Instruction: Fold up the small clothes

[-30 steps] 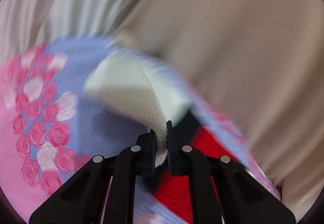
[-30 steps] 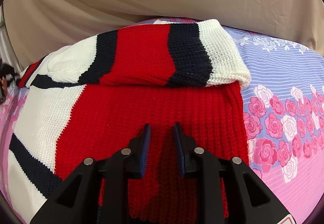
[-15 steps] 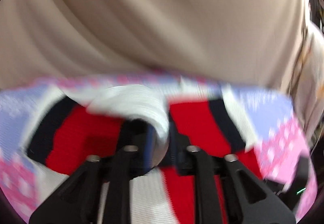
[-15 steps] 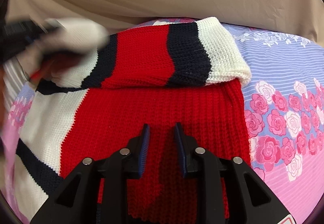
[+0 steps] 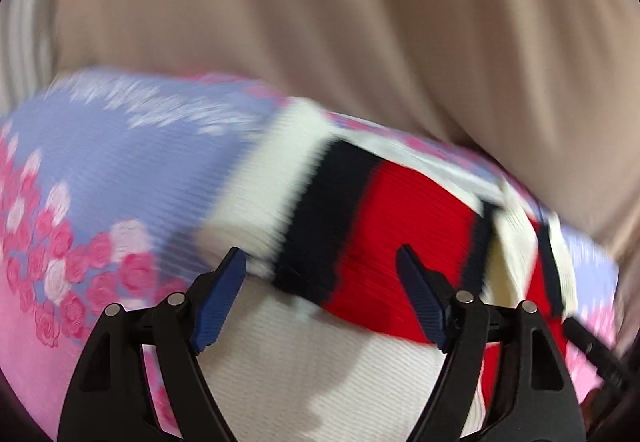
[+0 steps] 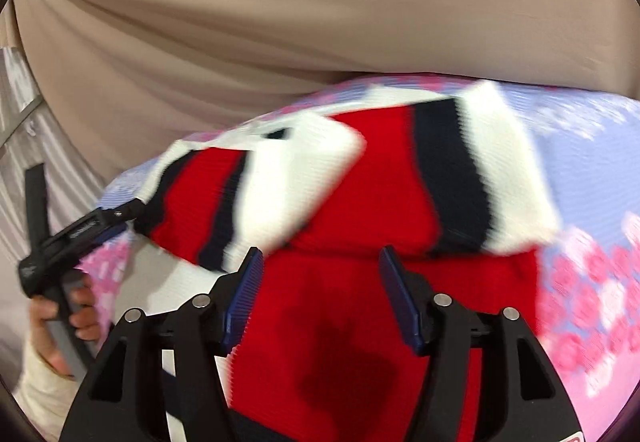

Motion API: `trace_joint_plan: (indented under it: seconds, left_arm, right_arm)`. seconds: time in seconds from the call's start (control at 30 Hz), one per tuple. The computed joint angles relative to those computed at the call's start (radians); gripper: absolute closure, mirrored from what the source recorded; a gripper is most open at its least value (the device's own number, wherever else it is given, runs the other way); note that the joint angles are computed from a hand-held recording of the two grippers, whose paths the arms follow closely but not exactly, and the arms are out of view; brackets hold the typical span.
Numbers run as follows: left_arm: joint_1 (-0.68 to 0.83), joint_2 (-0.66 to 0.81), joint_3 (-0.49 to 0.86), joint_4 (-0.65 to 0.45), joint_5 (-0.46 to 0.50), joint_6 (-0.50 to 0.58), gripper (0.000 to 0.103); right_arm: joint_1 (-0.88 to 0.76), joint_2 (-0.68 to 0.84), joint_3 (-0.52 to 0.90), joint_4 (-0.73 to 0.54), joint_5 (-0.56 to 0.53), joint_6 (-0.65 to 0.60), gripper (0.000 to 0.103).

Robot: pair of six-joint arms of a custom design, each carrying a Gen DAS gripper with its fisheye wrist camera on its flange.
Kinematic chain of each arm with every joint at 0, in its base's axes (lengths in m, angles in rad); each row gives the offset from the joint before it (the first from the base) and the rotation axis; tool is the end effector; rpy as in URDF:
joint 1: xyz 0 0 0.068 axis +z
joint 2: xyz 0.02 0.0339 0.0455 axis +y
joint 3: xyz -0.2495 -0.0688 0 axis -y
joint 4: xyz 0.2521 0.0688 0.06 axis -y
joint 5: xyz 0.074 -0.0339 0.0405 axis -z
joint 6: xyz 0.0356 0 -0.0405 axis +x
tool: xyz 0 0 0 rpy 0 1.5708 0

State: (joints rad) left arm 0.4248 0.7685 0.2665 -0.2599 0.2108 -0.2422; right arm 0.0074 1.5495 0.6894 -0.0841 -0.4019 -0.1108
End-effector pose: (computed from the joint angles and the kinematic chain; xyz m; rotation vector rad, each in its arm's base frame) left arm 0.1572 0.0630 0.1431 -0.6586 2.2211 -0.1535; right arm 0.2871 0.0161 0.1245 -0.3074 2.4466 0.4593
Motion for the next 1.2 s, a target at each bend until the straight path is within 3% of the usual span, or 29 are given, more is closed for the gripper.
trace_joint_plan:
  seconds: [0.1,0.17,0.2,0.23,0.27,0.3,0.33,0.4,0.43,0.5,0.6,0.67,0.7,0.73,0.8,0.9,0.97,1.0,1.03,1.07,1.13,1.2]
  left_arm:
    - [0.198,0.13,0.037,0.039,0.174,0.011,0.028]
    - [0.213,0.217,0.06,0.075,0.205,-0.019,0.029]
    - [0.23,0.251,0.073,0.082,0.219,-0.027,0.03]
    - [0.229,0.274,0.079,0.093,0.216,-0.045,0.035]
    - [0.238,0.305,0.098,0.097,0.214,-0.047,0.039]
    - [0.24,0.311,0.105,0.092,0.209,-0.052,0.051]
    - [0.253,0.312,0.107,0.09,0.214,-0.058,0.063]
    - [0.275,0.306,0.103,0.088,0.234,-0.059,0.071]
    - [0.284,0.313,0.101,0.093,0.244,-0.052,0.073]
    - [0.286,0.327,0.083,0.116,0.257,-0.04,0.082]
    - [0.239,0.25,0.037,0.11,0.217,-0.061,0.082]
    - [0.245,0.159,0.02,0.038,0.27,-0.057,0.082]
    - [0.246,0.118,0.012,0.008,0.289,-0.062,0.078]
    - [0.245,0.077,0.007,-0.023,0.297,-0.067,0.069]
    - [0.227,0.047,0.012,-0.053,0.293,-0.093,0.049]
    - [0.2,0.13,0.026,0.018,0.25,-0.128,0.046]
    - [0.21,0.219,0.037,0.063,0.256,-0.125,0.049]
    - [0.208,0.272,0.049,0.089,0.262,-0.128,0.062]
    - [0.209,0.331,0.066,0.113,0.276,-0.123,0.085]
    - [0.205,0.373,0.09,0.115,0.288,-0.116,0.091]
    - [0.218,0.312,0.089,0.096,0.293,-0.124,0.093]
    - [0.237,0.16,0.067,0.051,0.289,-0.111,0.094]
  right_arm:
    - [0.173,0.107,0.08,0.033,0.18,0.07,0.037]
    - [0.236,0.212,0.147,0.057,0.248,0.121,0.037]
    - [0.256,0.254,0.174,0.066,0.283,0.143,0.043]
    - [0.27,0.28,0.191,0.076,0.316,0.162,0.071]
    - [0.27,0.284,0.201,0.078,0.326,0.173,0.087]
    - [0.25,0.262,0.196,0.078,0.281,0.18,0.094]
    - [0.216,0.217,0.17,0.094,0.209,0.19,0.095]
    - [0.125,0.082,0.083,0.154,0.089,0.193,0.095]
    - [0.061,0.034,0.046,0.182,0.028,0.182,0.095]
    - [-0.022,0.088,0.073,0.154,-0.017,0.146,0.095]
    - [-0.064,0.294,0.188,0.051,0.063,0.087,0.091]
    - [-0.119,0.272,0.132,0.113,-0.025,0.092,0.087]
    - [-0.126,0.244,0.115,0.114,-0.02,0.093,0.075]
    - [-0.135,0.211,0.094,0.123,-0.026,0.095,0.063]
    - [-0.156,0.167,0.062,0.153,-0.058,0.105,0.048]
    - [-0.168,0.225,0.145,0.098,-0.071,0.122,0.044]
    - [-0.154,0.29,0.211,0.076,-0.048,0.153,0.045]
    - [-0.147,0.309,0.23,0.072,-0.032,0.16,0.055]
    - [-0.126,0.32,0.256,0.058,-0.002,0.161,0.083]
    - [-0.107,0.324,0.294,0.033,0.026,0.156,0.095]
    - [-0.11,0.209,0.238,0.079,-0.074,0.141,0.096]
    - [-0.181,-0.006,0.1,0.192,-0.346,0.126,0.096]
